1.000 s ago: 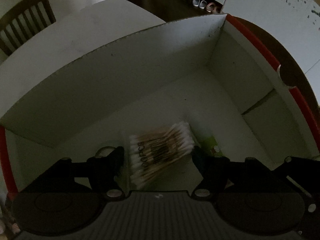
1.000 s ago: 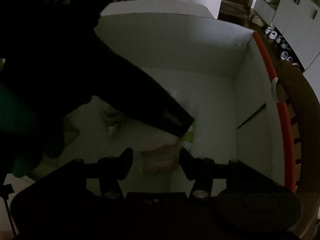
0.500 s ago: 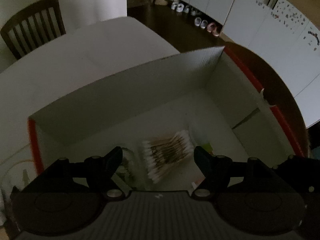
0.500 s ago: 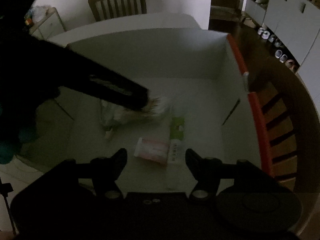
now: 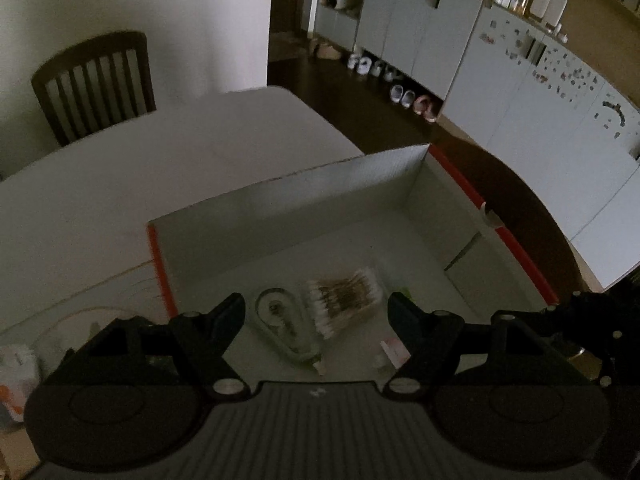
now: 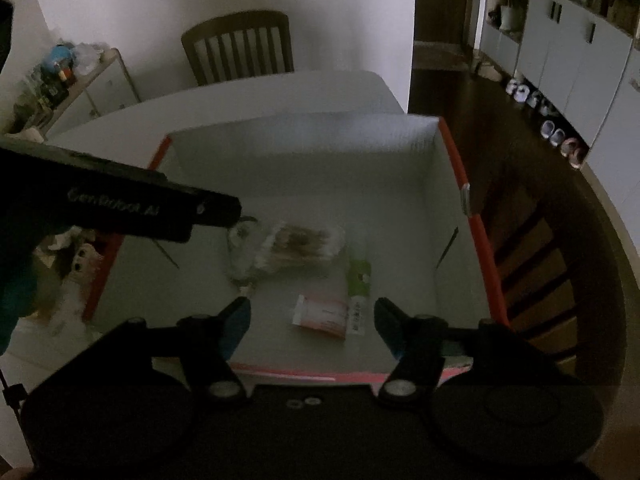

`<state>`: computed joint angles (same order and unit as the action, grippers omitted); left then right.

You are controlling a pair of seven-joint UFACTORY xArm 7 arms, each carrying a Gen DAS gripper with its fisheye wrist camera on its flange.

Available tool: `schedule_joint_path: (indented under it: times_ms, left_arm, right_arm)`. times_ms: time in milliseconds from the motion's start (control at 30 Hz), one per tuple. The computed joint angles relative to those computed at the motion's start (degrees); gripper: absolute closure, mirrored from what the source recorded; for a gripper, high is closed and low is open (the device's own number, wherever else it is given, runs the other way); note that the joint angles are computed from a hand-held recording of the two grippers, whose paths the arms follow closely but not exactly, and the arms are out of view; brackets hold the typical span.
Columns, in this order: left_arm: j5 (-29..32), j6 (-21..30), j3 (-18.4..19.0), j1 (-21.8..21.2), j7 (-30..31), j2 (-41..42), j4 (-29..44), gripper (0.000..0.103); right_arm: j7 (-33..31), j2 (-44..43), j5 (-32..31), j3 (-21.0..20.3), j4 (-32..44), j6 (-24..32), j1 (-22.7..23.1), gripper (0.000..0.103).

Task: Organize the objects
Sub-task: 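Withdraw both tools from the box toward the remaining table items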

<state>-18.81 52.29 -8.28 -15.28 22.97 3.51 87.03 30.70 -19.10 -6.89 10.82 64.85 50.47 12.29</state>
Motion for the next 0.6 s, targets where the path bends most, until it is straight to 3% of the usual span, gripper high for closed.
schedule_joint_path:
  times_ms: [300, 600]
  left_arm:
    - [-8.94, -1.94, 2.94, 1.71, 9.63, -8.65, -6.92, 0.025]
    - [-16.42, 4.35, 8.08, 4.44, 18.34, -12.96, -8.34, 0.019]
  right_arm:
    - [7.77, -0.9, -1.51, 2.91, 1.99, -0.56, 0.78, 0.031]
    - [16.89, 3.71, -8.55, 7.53, 7.89, 0.17, 2.99, 0.024]
